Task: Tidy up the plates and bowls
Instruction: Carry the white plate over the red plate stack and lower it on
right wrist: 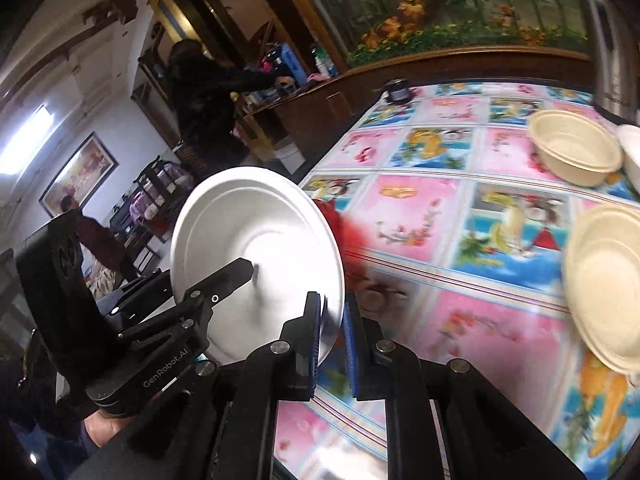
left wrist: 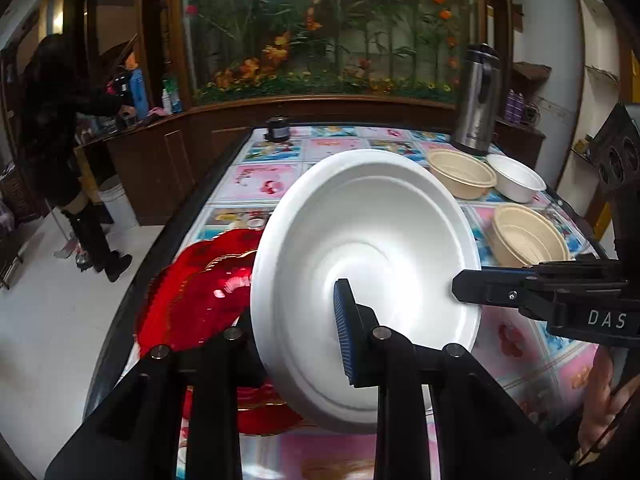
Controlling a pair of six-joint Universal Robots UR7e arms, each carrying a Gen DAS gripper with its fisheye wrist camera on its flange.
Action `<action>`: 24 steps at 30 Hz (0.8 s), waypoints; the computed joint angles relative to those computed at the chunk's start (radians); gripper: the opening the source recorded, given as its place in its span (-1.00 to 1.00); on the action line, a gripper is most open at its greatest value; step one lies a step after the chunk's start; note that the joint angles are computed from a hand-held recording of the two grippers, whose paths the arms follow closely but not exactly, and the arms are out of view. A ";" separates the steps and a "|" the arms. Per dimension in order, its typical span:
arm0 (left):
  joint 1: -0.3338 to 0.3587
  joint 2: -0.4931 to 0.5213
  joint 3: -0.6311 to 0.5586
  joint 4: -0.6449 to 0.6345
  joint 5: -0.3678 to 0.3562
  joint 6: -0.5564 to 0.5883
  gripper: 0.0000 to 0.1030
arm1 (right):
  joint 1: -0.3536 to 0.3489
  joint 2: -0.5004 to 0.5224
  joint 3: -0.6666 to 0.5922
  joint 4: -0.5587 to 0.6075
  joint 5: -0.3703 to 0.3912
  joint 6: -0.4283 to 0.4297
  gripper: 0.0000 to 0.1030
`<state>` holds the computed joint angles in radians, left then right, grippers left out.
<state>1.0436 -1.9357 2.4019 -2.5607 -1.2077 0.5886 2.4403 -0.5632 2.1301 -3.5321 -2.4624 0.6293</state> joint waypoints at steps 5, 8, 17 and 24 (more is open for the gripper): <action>0.062 0.041 -0.040 -0.047 -0.001 0.011 -0.55 | -0.031 0.032 -0.075 0.022 0.046 -0.060 -0.76; 0.088 0.062 -0.056 -0.066 -0.001 0.017 -0.55 | -0.049 0.044 -0.110 0.044 0.073 -0.082 -0.76; 0.148 0.125 -0.089 -0.091 0.012 0.009 -0.55 | -0.104 0.080 -0.165 0.081 0.146 -0.092 -0.76; 0.172 0.176 -0.111 -0.089 0.019 -0.001 -0.55 | -0.133 0.095 -0.190 0.123 0.158 -0.085 -0.75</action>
<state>1.2160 -1.7602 2.2913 -2.6496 -1.1885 0.5879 2.3073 -0.4680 1.9403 -3.4088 -2.3043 0.5447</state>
